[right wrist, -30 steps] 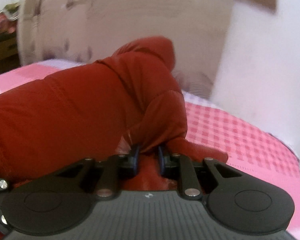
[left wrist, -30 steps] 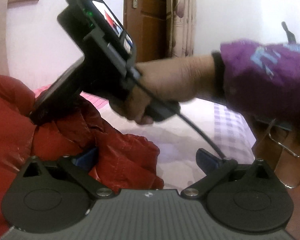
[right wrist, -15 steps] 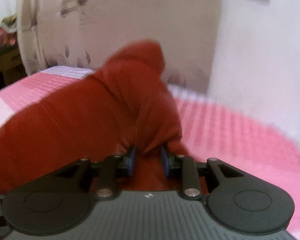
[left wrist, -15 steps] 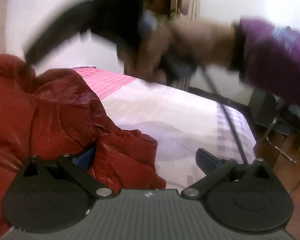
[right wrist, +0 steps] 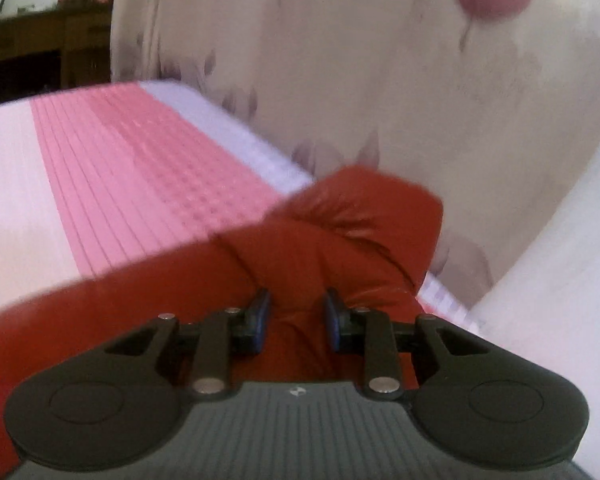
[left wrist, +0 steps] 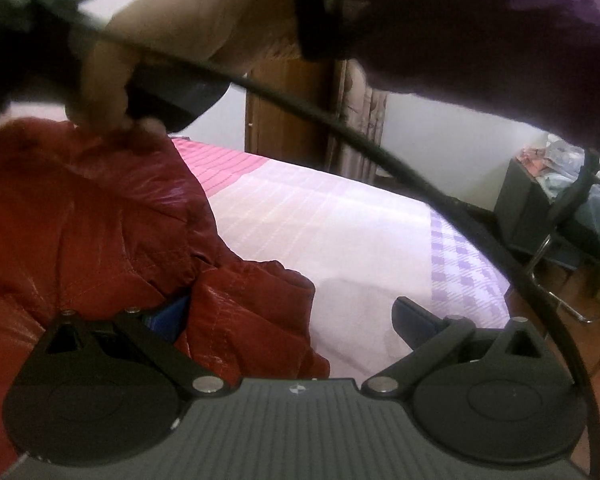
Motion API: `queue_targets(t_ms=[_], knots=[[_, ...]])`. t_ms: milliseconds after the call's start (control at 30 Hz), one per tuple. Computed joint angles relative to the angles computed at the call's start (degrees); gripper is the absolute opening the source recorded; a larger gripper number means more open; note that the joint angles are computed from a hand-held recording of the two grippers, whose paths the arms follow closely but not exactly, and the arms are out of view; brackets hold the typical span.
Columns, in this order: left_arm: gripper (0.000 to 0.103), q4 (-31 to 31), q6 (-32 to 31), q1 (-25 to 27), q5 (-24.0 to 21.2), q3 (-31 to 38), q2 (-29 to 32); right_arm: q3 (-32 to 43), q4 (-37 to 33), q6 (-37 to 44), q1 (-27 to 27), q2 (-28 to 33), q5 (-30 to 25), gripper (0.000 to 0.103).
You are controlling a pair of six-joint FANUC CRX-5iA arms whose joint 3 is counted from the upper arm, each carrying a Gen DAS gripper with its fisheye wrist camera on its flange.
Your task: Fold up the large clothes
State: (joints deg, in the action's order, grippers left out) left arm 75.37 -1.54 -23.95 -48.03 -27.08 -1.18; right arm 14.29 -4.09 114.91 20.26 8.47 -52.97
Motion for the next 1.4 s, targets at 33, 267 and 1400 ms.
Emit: queue_targets(t_ms=[33,267,1400], knots=[[0.102,0.21,-0.27,0.02,0.05,-0.09,0.02,0.52,0.76,-0.52,-0.04,0.93,-0.57,0.028],[0.102,0.89,-1.14,0.59,-0.64,-0.72,-0.57,2.88,0.53,-2.64,-0.63,5.23,-4.17,0.027],[0.102,15.92,-16.37,-0.69,12.11,-15.69,-19.31,-29.54,0.4,-16.77,-3.57,-26.91,7.99,0.074]])
